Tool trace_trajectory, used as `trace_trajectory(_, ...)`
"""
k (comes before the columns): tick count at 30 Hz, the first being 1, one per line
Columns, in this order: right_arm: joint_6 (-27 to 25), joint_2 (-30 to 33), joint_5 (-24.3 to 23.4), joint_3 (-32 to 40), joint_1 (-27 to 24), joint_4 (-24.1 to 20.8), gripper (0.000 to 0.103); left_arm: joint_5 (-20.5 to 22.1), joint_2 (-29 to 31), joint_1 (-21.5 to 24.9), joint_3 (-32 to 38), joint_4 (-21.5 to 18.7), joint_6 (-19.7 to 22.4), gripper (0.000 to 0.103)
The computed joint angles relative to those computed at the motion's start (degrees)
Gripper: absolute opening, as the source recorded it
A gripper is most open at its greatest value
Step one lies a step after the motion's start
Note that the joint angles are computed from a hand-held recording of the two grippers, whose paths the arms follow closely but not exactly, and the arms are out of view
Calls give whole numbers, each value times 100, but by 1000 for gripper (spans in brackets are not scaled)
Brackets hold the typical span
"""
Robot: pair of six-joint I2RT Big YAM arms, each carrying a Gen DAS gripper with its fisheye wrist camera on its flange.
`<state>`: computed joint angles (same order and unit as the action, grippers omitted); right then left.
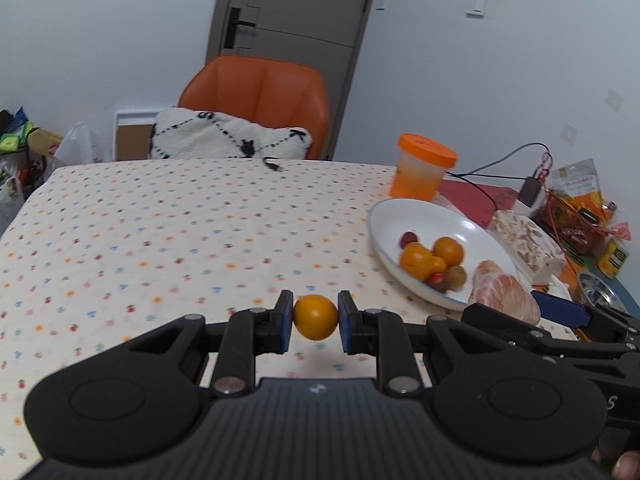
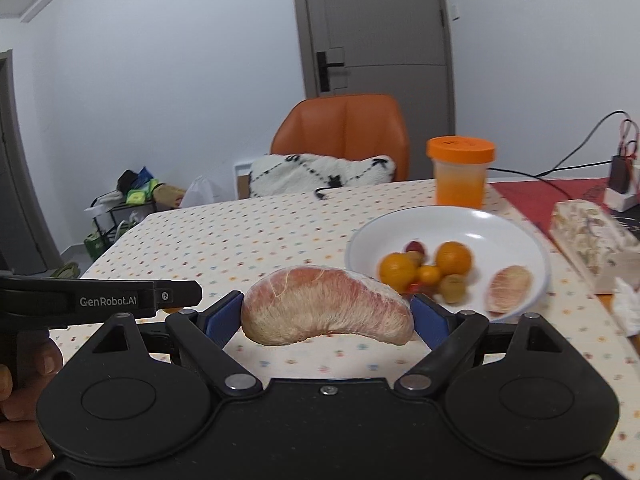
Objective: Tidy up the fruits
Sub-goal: 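Carry the small orange with the left tool while the right tool carries the segment to the plate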
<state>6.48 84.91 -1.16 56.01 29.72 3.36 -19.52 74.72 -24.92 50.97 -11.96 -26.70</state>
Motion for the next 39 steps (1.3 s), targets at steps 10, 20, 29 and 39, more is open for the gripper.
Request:
trace_trajectory(10,143,-339,-133,-452,-489,339,86,-126,466,-380,517,-99,100,22)
trace_trajectory(20,112,-398,-196,-631,-923,644,86,50,886,-594,945,50,292,22)
trace_trajectory(29,144,-431,-290,-731,-1166,761,86,190,1397,-669,1460,-28,348,22)
trace_trajectory(39,229,-211,-586,-549,-1419,836,86,307,1957,-656,2050,-282,278,22)
